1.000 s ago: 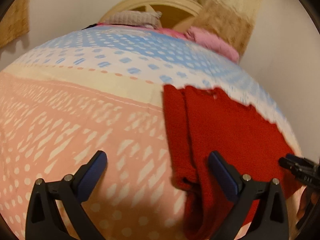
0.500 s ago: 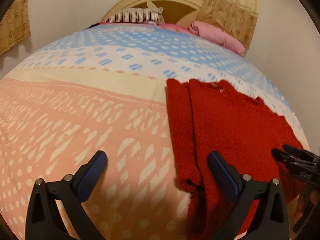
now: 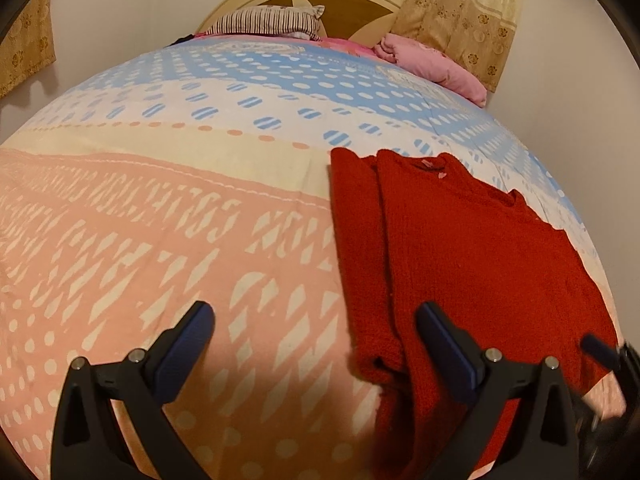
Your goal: Fold small clothes
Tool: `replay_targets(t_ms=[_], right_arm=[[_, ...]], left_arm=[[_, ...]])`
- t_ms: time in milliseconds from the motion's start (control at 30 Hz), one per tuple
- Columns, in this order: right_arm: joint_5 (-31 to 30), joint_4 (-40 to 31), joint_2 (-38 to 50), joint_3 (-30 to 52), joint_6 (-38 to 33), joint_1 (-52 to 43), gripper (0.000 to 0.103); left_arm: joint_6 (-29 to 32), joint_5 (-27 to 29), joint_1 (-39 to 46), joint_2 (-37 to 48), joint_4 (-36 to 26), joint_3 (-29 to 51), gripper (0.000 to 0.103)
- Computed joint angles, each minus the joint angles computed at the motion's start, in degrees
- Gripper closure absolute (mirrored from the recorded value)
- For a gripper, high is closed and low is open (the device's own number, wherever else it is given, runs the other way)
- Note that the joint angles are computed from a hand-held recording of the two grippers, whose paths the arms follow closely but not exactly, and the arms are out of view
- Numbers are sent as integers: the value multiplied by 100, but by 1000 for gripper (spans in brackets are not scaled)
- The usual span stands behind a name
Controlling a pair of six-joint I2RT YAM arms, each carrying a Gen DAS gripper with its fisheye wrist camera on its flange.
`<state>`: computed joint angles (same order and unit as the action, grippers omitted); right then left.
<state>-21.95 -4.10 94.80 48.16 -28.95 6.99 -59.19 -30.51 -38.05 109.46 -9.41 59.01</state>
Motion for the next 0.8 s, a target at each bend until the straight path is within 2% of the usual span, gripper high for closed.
replay_targets(t_ms=[200, 400, 600, 800], right_arm=[[257, 634, -703, -938, -452, 376, 30], [638, 1023, -927, -1362, -615, 784, 30], [1264, 1592, -1111, -1808, -859, 1384, 30], [1773, 2137, -1211, -2128, -994, 1932, 30]], left_arm=[[111, -22, -1, 14, -220, 134, 0], [459, -173, 5, -11, -518, 352, 0], [775, -225, 240, 55, -670, 601, 0], [1095, -88, 380, 144, -529, 693, 0]])
